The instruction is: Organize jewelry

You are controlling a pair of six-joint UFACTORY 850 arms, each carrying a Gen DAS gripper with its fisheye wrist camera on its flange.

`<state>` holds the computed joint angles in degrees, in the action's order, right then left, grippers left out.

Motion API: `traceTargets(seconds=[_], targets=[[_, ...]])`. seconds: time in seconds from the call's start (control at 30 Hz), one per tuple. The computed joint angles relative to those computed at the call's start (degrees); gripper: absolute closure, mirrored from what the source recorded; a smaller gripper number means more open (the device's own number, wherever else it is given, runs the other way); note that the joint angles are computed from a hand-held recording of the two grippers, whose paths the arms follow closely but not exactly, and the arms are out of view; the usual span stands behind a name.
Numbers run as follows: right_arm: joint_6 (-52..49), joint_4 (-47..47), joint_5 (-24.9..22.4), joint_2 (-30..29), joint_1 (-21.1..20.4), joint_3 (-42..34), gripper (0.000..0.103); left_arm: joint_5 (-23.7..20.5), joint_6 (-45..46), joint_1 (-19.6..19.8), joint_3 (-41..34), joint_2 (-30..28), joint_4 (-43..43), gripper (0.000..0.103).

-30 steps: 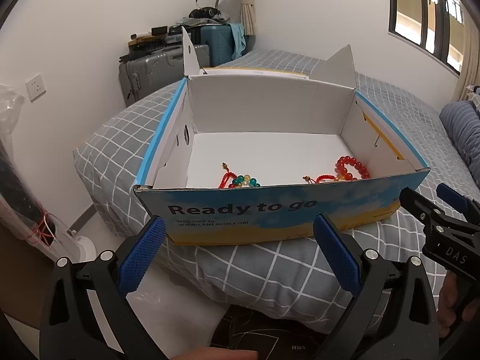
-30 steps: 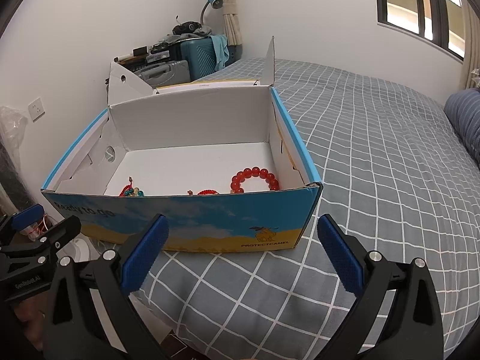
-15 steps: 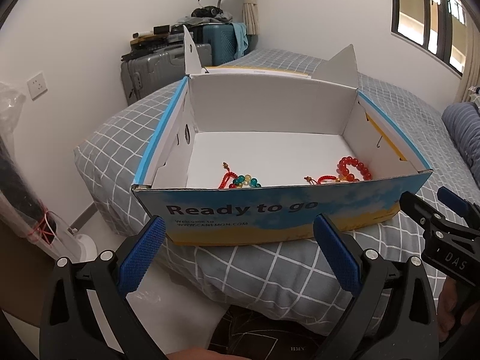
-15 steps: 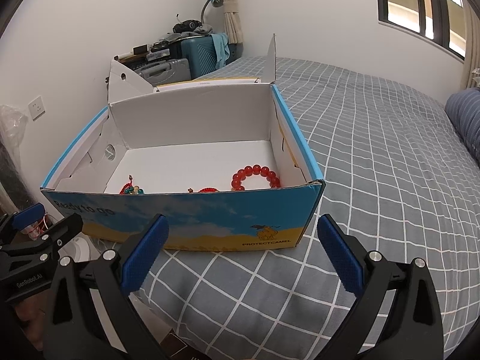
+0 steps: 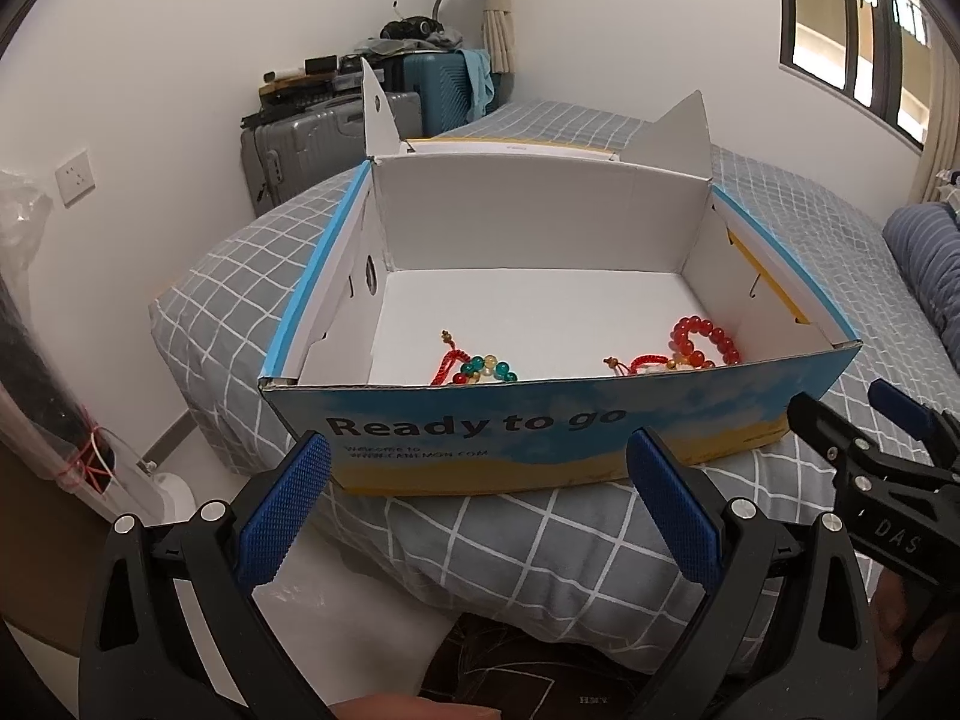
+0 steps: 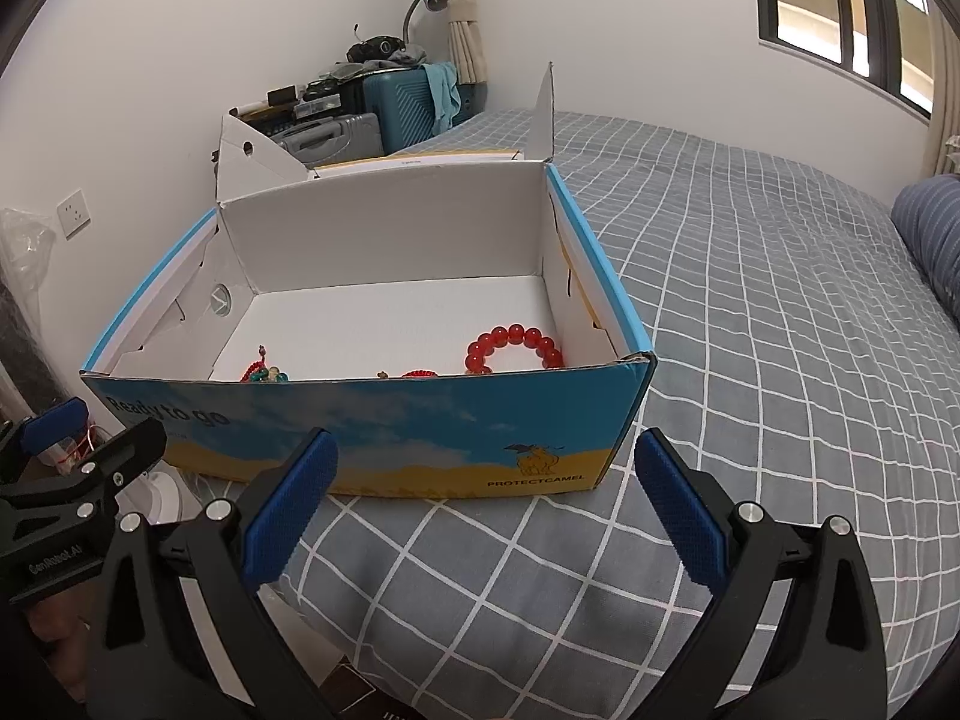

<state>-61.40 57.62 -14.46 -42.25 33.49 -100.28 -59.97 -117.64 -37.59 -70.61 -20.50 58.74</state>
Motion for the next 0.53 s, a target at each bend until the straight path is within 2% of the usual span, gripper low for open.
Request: traceTargets(seconds=[0.2,0.37,0.53], targets=[[0.44,-0.36,-0.21,-0.03,-0.02,0.01,0.008,-1.02,0.54,-0.38,-0.61,-0.63,0.41,0.006],[0.9,-0.67,-0.15,-0.27,-0.03,-0.23,0.008,1.14,-0.38,0.17,0.17,0.13,0.03,0.006],[1.19,-0.92,-0.05,-0.32,-0.03,-0.19,0.008,0.9,-0.1,0.08,-0.22,-0.19,-0.14,0.006]])
